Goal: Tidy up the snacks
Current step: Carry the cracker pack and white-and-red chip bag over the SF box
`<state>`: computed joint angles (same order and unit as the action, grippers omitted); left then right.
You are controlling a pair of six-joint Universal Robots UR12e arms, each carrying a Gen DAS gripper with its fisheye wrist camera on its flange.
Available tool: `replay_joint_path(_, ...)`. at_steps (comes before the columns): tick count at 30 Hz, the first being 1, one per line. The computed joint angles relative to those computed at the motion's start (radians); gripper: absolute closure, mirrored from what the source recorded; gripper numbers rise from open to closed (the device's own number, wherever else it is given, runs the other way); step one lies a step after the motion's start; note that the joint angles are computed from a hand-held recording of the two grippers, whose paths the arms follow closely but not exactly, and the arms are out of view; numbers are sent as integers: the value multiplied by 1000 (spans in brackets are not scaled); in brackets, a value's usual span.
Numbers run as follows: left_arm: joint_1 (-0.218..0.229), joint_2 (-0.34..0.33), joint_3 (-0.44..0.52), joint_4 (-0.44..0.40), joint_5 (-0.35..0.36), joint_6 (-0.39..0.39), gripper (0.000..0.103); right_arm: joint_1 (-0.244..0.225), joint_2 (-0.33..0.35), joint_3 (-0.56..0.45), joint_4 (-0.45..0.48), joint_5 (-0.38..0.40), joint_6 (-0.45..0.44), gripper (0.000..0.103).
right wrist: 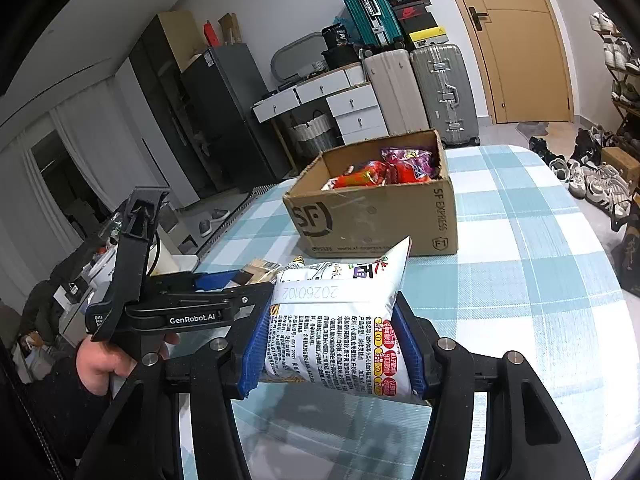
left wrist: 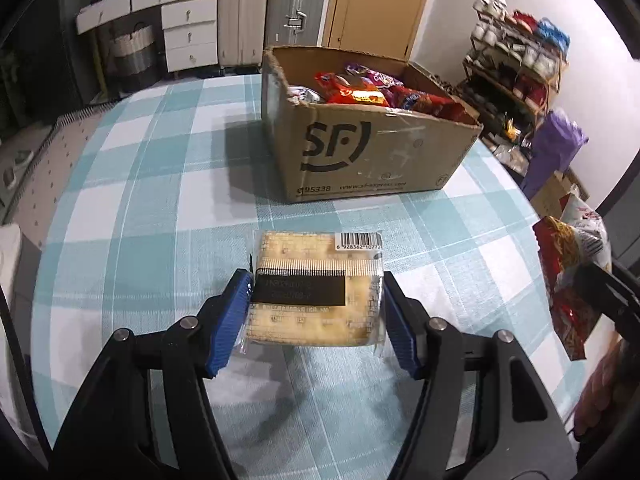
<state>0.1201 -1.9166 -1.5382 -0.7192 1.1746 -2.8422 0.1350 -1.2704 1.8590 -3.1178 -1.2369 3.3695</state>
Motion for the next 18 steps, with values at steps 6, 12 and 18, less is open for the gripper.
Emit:
replay_joint_path(6, 26, 30, -30, 19, -37, -19, 42, 5, -9, -7, 8, -2, -10, 46)
replay_joint_path(12, 38, 52, -33, 34, -73, -14, 42, 8, -10, -25, 19, -2, -15, 46)
replay_joint_path(18, 45, 50, -4, 52, -97, -34, 41, 11, -6, -64, 35, -8, -35, 46)
